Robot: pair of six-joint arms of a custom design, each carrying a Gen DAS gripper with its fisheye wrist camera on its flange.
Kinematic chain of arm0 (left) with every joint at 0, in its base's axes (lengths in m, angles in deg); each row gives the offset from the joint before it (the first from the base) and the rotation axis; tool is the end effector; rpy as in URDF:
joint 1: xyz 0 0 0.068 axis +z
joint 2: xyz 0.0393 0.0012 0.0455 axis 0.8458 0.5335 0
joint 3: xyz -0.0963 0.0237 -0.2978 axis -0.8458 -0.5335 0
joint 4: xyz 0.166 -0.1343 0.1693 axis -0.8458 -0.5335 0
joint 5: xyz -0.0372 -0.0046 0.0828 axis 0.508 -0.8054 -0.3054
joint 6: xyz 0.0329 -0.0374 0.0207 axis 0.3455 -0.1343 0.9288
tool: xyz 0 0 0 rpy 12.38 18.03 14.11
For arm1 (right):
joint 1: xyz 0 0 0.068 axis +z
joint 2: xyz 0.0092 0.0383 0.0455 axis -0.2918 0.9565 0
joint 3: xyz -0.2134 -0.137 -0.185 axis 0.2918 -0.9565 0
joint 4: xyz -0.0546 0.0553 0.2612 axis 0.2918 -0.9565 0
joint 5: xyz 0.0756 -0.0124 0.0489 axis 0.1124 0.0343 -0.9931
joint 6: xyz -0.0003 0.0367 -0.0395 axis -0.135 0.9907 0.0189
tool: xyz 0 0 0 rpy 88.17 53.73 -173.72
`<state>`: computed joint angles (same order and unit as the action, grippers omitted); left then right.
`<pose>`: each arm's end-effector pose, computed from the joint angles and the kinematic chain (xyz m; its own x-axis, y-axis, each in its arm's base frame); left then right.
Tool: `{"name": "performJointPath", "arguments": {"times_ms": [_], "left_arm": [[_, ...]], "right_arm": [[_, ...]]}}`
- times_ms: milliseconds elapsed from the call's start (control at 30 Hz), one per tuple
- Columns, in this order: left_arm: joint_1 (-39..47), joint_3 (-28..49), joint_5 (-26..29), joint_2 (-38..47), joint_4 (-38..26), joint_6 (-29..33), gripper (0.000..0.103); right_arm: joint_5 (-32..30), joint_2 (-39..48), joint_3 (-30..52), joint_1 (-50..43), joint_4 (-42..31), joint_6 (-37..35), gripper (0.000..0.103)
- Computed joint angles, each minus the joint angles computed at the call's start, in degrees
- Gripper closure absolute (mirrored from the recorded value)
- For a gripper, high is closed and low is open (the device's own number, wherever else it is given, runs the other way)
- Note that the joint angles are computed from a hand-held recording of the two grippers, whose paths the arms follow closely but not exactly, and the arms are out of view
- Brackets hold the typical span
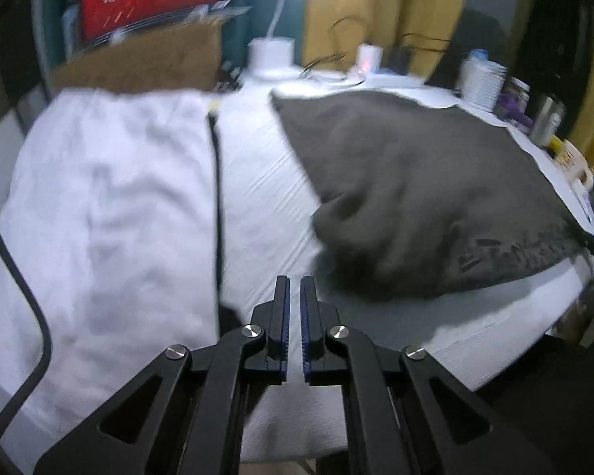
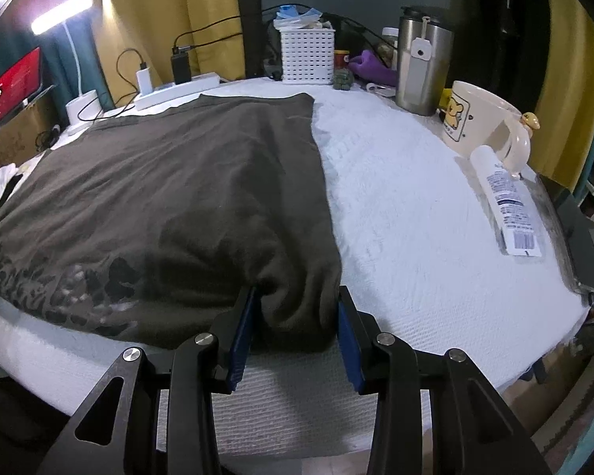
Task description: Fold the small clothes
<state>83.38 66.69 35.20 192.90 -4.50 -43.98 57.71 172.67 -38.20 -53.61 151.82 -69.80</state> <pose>0.2125 0.0867 0.0336 -0.7918 0.0358 -0.6098 0.1108 0.9901 -0.0858 0.1695 -0.1085 0.0010 -0.7279 0.0228 -0.6853 0.0318 0.9995 -0.0005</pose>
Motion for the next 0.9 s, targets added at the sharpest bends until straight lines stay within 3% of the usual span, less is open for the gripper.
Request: {"name": "performJointPath", "arguments": {"times_ms": [133,167,200,233,267,333,467,567,800,900], "left_arm": [[0.97,1.48,6.51,-1.9,-5.05,-0.07,0.096],[0.24,1.61,7.07,-1.62,-4.57,-0.91,0.081],[-0.35,1.98,7.86,-0.72,-3.6,-1.84,0.055],[-0.86,2.55,8.92,0.98,-1.91,-2.99,0.044],[-1.51,3.13,9.33,2.21,-0.86,-4.31,0.041],[-2.21,5.8,9.75,4.57,-2.41,-6.55,0.041],[-1.18,10.45,17.57,8.73,-5.53,-10.15,0.043],[-2.66,10.55,17.63,7.83,-8.0,-9.23,0.098],[-6.17,2.73,1.1,3.26,-2.0,-8.92,0.098],[-3.42,4.63,3.48,3.38,-6.77,-9.56,0.09]], "right_arm": [[2.57,-0.83,-0.28,0.5,0.93,0.23,0.062],[3.18,-0.82,-0.33,0.67,1.44,0.2,0.062],[3.32,-0.67,-0.24,0.7,1.65,0.26,0.062],[3.57,-0.46,0.03,0.65,1.83,0.45,0.062],[3.59,-0.31,0.31,0.54,1.8,0.75,0.062],[3.19,-0.27,0.7,0.41,1.45,1.2,0.062],[1.94,-0.32,1.2,0.18,0.81,2.34,0.062],[2.23,0.45,1.51,0.94,1.89,3.03,0.062],[8.21,3.29,0.55,4.61,9.18,2.69,0.063],[9.68,3.37,0.51,5.33,9.72,2.58,0.063]]}}
